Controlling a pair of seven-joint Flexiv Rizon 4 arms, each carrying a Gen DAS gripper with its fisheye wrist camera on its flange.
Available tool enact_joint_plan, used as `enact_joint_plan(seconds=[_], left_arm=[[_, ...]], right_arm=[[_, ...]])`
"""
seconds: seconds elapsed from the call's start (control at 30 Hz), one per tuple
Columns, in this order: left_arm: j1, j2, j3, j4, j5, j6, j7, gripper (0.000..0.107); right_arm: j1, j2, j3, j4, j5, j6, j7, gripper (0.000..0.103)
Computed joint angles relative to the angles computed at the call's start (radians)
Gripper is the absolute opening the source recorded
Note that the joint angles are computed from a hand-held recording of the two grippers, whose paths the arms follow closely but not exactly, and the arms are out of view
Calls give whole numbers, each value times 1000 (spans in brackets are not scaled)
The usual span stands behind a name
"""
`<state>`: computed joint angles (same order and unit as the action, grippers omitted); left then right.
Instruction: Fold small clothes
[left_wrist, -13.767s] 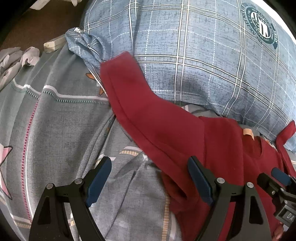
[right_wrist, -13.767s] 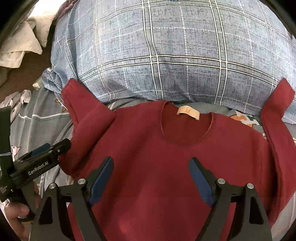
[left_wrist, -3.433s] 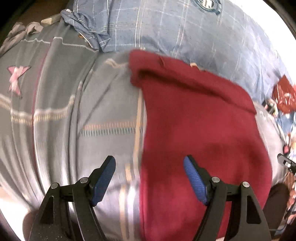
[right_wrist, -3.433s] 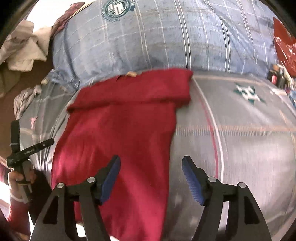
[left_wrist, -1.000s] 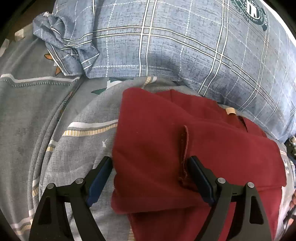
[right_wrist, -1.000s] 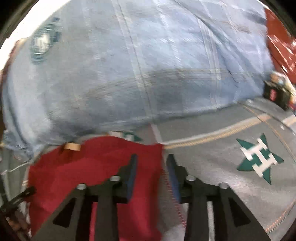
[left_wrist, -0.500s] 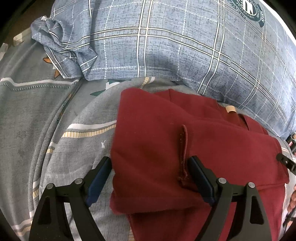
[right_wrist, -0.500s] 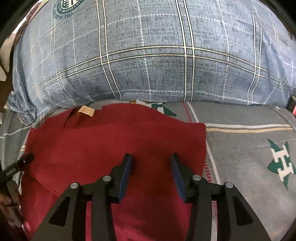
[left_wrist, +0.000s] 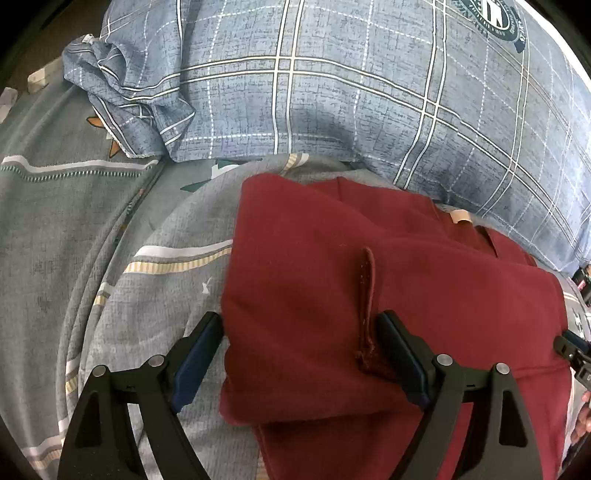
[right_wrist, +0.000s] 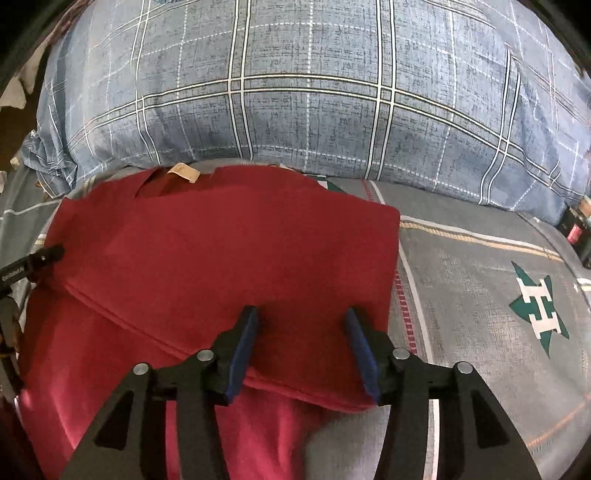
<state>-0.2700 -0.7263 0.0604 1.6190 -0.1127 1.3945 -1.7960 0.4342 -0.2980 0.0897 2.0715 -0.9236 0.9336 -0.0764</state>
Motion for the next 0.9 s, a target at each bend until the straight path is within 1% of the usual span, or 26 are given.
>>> enact_joint_plan(seconds=[0.07,0.17,0.23,0.3,0.37,0.4,0.47,0.5,0.57,0.6,0.73,0.77,0.8,0.87,0.9], left_arm=[[6,15,-9,19,-3,2,3,86],[19,71,-28,95,0,36,16,84],[21,121,-35,159,9,59,35,84],[-18,175,5,211,36,60,30,84],[-38,221,25,255,56,70,20,84],[-44,253,29,294,66,91,13,84],[-42,315,18,372,75,128,11,85],[-44,338,18,401,80,134,11,85],[-76,393,48,462,108,126,-9,85],[-75,423,48,494,118,123,-12,85],[-25,538,-10,644,115,143,0,85],[17,572,-63,707,52,156,48,85],[43,592,-100,741,5,162,80,85],[74,627,-154,816,-98,191,133,85],[97,649,-211,865,-207,216,208,85]], right_arm=[[-1,5,4,0,14,1,2,52],[5,34,10,21,9,2,60,52],[9,72,23,47,-11,26,113,52],[11,129,35,100,-81,82,230,54],[8,166,58,135,-116,113,305,59],[10,187,77,154,-116,121,325,59],[21,218,117,178,-76,97,309,60],[38,240,147,192,-38,60,291,60],[56,274,181,218,2,28,292,63],[65,295,198,239,15,26,316,63],[81,354,240,317,38,66,426,70],[89,361,252,326,55,59,434,70],[99,368,265,331,80,42,431,70],[121,374,286,338,119,8,430,70],[130,375,294,343,132,2,433,70]])
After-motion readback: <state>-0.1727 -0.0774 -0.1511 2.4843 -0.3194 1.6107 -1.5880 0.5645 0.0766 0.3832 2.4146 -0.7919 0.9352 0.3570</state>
